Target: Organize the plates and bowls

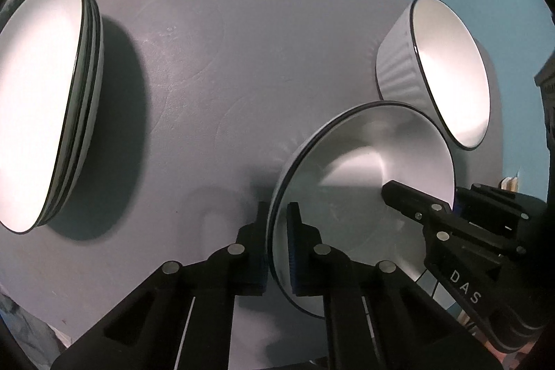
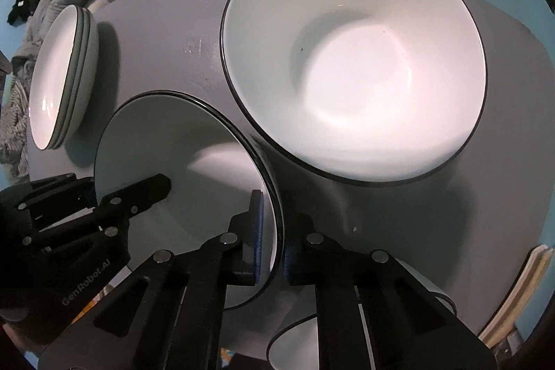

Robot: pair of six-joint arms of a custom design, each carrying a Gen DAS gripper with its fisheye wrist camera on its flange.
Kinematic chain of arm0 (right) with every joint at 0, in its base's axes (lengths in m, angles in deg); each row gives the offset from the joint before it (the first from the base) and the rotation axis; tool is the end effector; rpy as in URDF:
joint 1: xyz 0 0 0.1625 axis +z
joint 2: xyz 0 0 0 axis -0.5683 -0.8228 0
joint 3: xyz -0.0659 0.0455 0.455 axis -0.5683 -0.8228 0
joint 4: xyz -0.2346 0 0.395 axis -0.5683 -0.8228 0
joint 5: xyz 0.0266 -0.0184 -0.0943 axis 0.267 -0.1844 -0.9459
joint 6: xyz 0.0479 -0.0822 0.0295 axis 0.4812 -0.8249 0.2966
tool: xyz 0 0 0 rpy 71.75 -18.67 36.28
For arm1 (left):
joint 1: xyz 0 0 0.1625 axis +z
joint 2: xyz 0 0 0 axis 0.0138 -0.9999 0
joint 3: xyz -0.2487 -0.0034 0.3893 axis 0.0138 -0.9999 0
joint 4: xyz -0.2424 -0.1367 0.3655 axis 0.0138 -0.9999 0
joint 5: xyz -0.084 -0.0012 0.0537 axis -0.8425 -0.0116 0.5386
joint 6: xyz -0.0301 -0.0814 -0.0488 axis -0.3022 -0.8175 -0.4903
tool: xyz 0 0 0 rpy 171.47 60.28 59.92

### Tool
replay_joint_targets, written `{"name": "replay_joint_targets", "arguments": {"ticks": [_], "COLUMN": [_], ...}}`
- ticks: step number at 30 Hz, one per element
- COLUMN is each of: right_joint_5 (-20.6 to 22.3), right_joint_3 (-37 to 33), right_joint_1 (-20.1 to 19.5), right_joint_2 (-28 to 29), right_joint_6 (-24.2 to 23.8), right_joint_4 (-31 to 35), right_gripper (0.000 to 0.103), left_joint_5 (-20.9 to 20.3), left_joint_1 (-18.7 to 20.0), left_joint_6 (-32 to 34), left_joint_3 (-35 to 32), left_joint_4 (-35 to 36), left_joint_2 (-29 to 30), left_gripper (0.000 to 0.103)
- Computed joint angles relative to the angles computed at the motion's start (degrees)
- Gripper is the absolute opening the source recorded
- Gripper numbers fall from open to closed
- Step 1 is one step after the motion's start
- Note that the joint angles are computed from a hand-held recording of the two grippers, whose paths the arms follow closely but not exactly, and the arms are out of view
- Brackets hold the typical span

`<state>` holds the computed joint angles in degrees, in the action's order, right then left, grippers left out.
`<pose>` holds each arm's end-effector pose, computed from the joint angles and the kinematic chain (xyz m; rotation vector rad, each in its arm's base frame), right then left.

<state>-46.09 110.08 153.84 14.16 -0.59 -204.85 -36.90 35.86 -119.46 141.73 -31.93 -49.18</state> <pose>0.3037 -0.3468 0.0737 0.5325 -2.5279 -0.4372 -0.1156 -0.2896 0.2142 -0.4182 2.5396 -0.0863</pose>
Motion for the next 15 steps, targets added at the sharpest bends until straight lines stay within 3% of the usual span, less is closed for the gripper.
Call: {"name": "replay_joint_targets", "arguments": {"ticks": [15], "right_joint_5": [2.67], "right_joint_3": [-1.41], "right_joint_1": [1.80], "right_joint_2": [0.45], "right_joint_6": [2.48], "right_joint_4": [1.57], "right_gripper": [0.007], "left_joint_5": [0.33], "left_joint_1": [-2.14], "left_joint_6": [0.37], "left_joint_3": [-2.82], "left_joint_4": [3.55], "left_joint_2": [2.20], "left_gripper": [0.007]}}
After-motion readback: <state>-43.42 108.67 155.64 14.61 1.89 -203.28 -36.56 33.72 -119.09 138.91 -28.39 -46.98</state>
